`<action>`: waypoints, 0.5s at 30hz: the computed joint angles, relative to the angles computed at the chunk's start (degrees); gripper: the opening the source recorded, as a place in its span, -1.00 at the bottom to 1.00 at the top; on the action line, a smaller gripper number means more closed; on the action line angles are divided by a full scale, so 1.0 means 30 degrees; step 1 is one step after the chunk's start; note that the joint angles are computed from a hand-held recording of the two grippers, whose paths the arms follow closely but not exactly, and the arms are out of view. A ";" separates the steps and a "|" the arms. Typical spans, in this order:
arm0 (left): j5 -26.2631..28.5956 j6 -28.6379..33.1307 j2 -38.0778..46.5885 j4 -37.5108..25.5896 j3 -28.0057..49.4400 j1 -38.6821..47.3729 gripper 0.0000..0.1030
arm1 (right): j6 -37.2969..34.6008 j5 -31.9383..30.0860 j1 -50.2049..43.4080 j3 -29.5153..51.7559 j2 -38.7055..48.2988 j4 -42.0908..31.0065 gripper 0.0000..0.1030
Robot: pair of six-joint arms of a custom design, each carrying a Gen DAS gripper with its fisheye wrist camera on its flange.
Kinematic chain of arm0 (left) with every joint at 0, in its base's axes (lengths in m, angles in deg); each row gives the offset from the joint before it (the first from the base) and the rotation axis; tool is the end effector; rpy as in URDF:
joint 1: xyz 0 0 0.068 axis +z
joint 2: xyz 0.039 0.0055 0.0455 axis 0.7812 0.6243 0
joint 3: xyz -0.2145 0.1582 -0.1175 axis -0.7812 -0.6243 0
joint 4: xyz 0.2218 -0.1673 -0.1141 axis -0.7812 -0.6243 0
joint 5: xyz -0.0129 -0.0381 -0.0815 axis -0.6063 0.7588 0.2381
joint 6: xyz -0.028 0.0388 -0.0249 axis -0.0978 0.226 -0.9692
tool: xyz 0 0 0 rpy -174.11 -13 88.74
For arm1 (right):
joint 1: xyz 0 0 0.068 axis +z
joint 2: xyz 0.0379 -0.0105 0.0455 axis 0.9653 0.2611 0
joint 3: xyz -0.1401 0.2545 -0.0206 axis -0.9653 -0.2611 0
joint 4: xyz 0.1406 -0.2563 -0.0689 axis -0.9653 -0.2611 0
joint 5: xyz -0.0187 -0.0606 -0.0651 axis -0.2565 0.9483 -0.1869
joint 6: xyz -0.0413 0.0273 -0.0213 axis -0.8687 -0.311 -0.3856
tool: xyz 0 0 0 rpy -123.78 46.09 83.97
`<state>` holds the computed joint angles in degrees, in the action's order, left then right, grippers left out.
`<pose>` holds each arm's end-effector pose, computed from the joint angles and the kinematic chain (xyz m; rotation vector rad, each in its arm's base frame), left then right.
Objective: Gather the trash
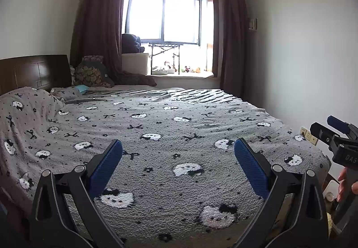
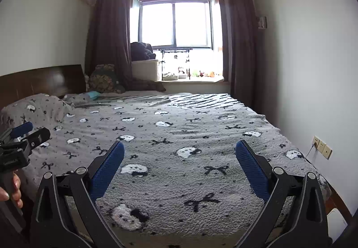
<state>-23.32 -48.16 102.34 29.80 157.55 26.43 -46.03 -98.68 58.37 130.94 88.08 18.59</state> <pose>0.2859 -0.1150 0.5121 -0.0649 1.8604 0.0335 0.3355 -0.0798 0.5059 -0.2141 1.8276 0.2422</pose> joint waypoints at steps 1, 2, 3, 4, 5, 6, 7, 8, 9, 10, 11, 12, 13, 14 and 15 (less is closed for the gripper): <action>-0.0031 0.0011 -0.0002 -0.0018 0.0027 -0.0018 0.84 | -0.0007 -0.0011 0.0019 0.0056 0.0049 -0.0008 0.93; -0.0056 0.0014 -0.0014 -0.0028 0.0023 -0.0049 0.84 | -0.0008 0.0001 0.0057 0.0045 0.0033 -0.0002 0.93; -0.0047 0.0022 -0.0016 -0.0028 0.0014 -0.0055 0.84 | -0.0014 0.0004 0.0077 0.0038 0.0022 -0.0004 0.93; -0.0061 0.0013 -0.0017 -0.0037 0.0020 -0.0061 0.84 | -0.0001 -0.0005 0.0080 0.0028 0.0014 0.0002 0.93; -0.0094 0.0004 -0.0005 -0.0044 0.0038 -0.0069 0.84 | 0.0007 -0.0011 0.0110 0.0018 -0.0002 0.0001 0.93; -0.0094 0.0004 -0.0005 -0.0044 0.0038 -0.0069 0.84 | 0.0011 -0.0013 0.0134 0.0018 -0.0007 0.0005 0.93; -0.0102 -0.0022 -0.0005 -0.0043 0.0036 -0.0070 0.84 | 0.0002 0.0013 0.0166 0.0026 -0.0007 0.0001 0.93; -0.0101 -0.0063 -0.0009 -0.0061 0.0043 -0.0066 0.84 | -0.0007 0.0023 0.0186 0.0006 -0.0017 0.0008 0.93; -0.0084 -0.0081 -0.0024 -0.0098 0.0061 -0.0062 0.84 | -0.0007 0.0023 0.0186 0.0006 -0.0017 0.0008 0.93; -0.0075 -0.0080 -0.0028 -0.0124 0.0082 -0.0052 0.84 | 0.0002 0.0035 0.0197 0.0007 -0.0021 -0.0007 0.93; -0.0078 -0.0056 -0.0029 -0.0132 0.0087 -0.0043 0.84 | 0.0011 0.0056 0.0222 0.0034 -0.0015 -0.0037 0.93; -0.0111 -0.0038 -0.0027 -0.0158 0.0105 -0.0052 0.84 | 0.0017 0.0054 0.0240 0.0044 -0.0012 -0.0060 0.93; -0.0081 -0.0019 -0.0020 -0.0195 0.0152 -0.0033 0.84 | 0.0027 0.0033 0.0238 0.0092 0.0017 -0.0099 0.93; -0.0081 -0.0019 -0.0020 -0.0195 0.0152 -0.0033 0.84 | 0.0039 -0.0008 0.0219 0.0108 0.0027 -0.0113 0.93; -0.0040 0.0009 -0.0032 -0.0187 0.0152 -0.0019 0.84 | 0.0049 -0.0039 0.0214 0.0146 0.0045 -0.0134 0.93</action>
